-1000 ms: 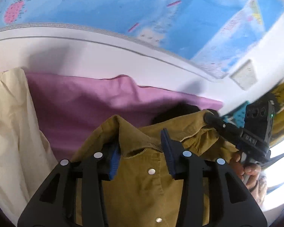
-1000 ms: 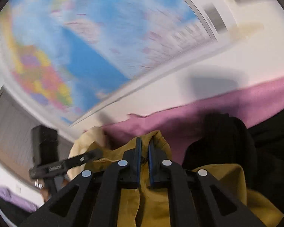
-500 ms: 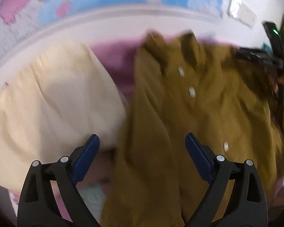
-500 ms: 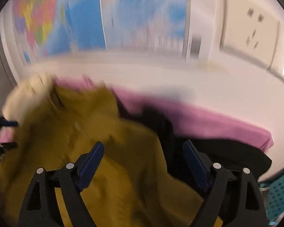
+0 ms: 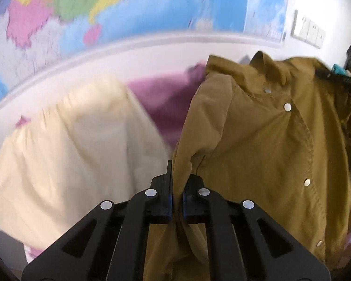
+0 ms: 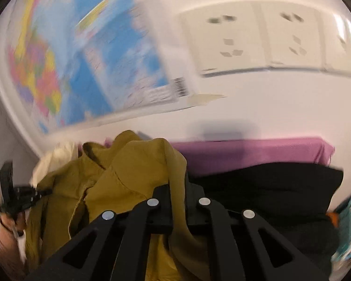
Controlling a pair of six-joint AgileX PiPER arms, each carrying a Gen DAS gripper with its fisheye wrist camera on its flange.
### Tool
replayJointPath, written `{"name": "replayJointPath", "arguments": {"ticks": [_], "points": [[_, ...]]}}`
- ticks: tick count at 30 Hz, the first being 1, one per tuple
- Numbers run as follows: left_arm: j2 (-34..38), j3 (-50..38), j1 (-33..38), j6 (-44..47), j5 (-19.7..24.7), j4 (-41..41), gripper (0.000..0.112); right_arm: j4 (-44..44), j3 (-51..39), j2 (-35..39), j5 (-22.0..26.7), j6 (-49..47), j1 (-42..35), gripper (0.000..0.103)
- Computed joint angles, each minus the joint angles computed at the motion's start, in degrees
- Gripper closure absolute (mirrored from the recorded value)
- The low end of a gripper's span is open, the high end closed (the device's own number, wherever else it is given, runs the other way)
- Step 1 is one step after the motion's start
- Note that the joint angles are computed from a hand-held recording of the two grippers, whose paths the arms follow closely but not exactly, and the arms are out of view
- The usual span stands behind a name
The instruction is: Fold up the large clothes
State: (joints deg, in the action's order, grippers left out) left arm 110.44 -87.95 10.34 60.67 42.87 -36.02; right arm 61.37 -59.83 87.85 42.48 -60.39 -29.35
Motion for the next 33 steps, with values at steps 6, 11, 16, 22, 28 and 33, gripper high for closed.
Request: {"name": "replayJointPath", "arguments": {"ticks": [6,11,16,22,28,33], "points": [[4.9,-0.5,-7.6,-21.0,-13.4,23.2,0.068,-16.9,1.4,4.5,-14.0,17.6,8.3,0.06],[-4.8,9.5,0.0,0.7,-11.0,1.9,0.022,-5.1,10.1,-7.1,-10.7,5.1,3.4,0.042],[-14.7,21.5,13.7,23.3,1.3,-15.0,0.021,-3.6,19.4,-21.2,5.2,-6.0,-8.4,0.034],[-22.8,37.5,22.1,31.6,5.6,-12.4,0.021,-5.0,29.7,-32.6,21.9,-14.9,-21.2,0.032],[-25.4,49.1,24.3,40.5,-0.5,-11.6,0.053,-5.6,36.0,-40.1,24.8,-13.6,-19.7,0.032],[-23.1,40.7,27.8,31.1,6.7,-8.6,0.104,-5.1,37.4,-43.1,23.1,-9.2,-15.1,0.031]]}}
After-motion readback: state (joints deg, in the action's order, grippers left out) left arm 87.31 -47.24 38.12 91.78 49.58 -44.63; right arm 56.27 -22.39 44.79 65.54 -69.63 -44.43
